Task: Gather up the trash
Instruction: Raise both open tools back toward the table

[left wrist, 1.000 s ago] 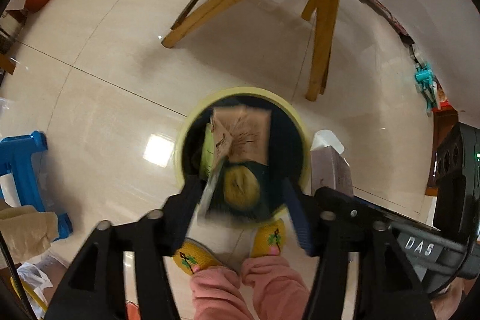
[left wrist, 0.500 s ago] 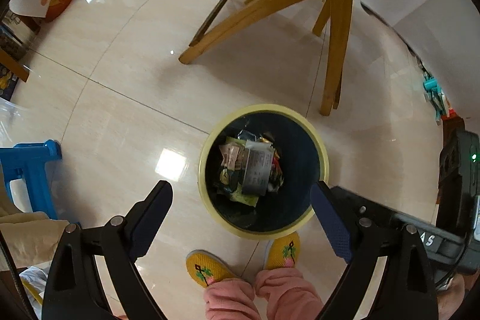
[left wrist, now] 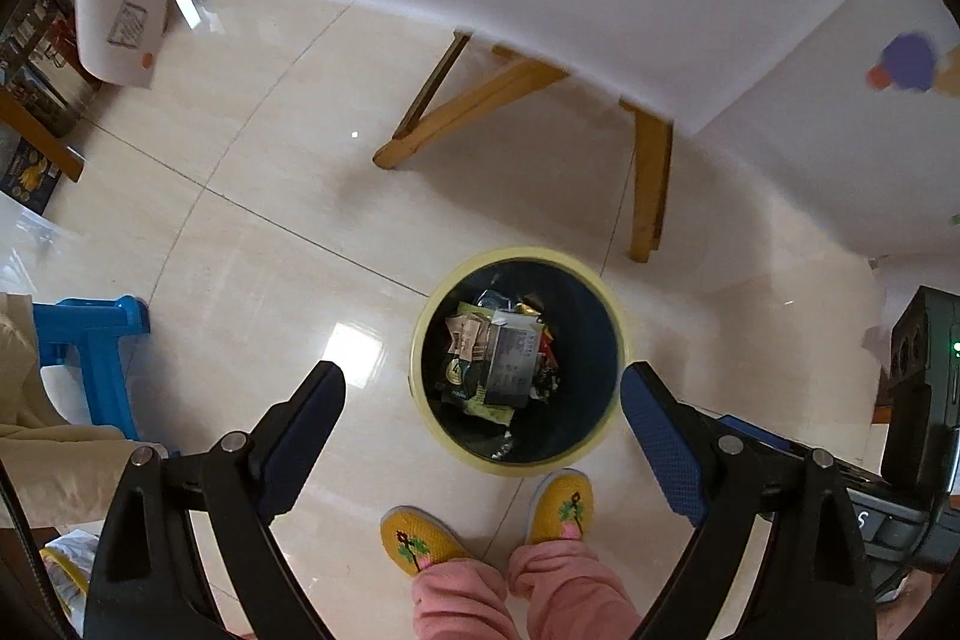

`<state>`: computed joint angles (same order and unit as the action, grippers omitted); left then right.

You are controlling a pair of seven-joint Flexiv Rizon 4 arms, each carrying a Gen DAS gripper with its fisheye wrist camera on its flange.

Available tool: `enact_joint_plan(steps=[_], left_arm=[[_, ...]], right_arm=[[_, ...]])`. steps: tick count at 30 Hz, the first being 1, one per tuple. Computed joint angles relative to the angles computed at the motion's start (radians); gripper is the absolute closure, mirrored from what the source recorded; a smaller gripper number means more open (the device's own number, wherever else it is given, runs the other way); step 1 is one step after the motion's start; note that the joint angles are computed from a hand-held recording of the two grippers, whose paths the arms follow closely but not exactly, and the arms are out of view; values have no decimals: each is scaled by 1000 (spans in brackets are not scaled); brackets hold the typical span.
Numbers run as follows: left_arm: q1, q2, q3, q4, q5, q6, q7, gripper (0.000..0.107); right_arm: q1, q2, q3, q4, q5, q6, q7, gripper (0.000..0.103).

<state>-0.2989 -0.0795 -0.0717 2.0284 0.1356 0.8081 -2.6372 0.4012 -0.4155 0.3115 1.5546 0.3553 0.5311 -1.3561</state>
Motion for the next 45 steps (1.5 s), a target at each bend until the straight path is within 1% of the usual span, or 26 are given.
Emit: enact_joint_plan(steps=[5, 7, 9, 12, 19, 24, 28, 34, 38, 42, 45], left_arm=[[-3, 63, -14, -83, 61, -142, -46, 15], [0, 82, -23, -120, 65, -190, -35, 15], [4, 99, -28, -141, 43, -205, -10, 15], [8, 123, -40, -187, 34, -252, 6, 15], [21, 181, -59, -281, 36, -348, 20, 16], [39, 207, -69, -360, 29, -399, 72, 16], [48, 209, -74, -427, 11, -414, 139, 16], [57, 185, -89, -550, 49, -449, 256, 16], [61, 152, -89, -634, 68, -461, 327, 16], [62, 108, -81, -724, 88, -478, 403, 16], [60, 69, -73, -797, 117, -488, 453, 16]], right_arm=[[-4, 60, -1, -31, -7, -51, -4, 25], [-3, 86, -4, -46, -6, -71, -5, 25], [-3, 108, -8, -63, -3, -90, -5, 25], [0, 140, -15, -94, 8, -126, 8, 25], [14, 201, -30, -179, 1, -206, 15, 25], [32, 227, -43, -233, -35, -217, 15, 25], [55, 236, -50, -264, -100, -172, 13, 25], [85, 234, -61, -312, -207, -99, 33, 25], [95, 226, -64, -345, -251, -64, 40, 25], [102, 203, -68, -405, -268, -67, 49, 25], [107, 175, -75, -462, -291, -74, 29, 25]])
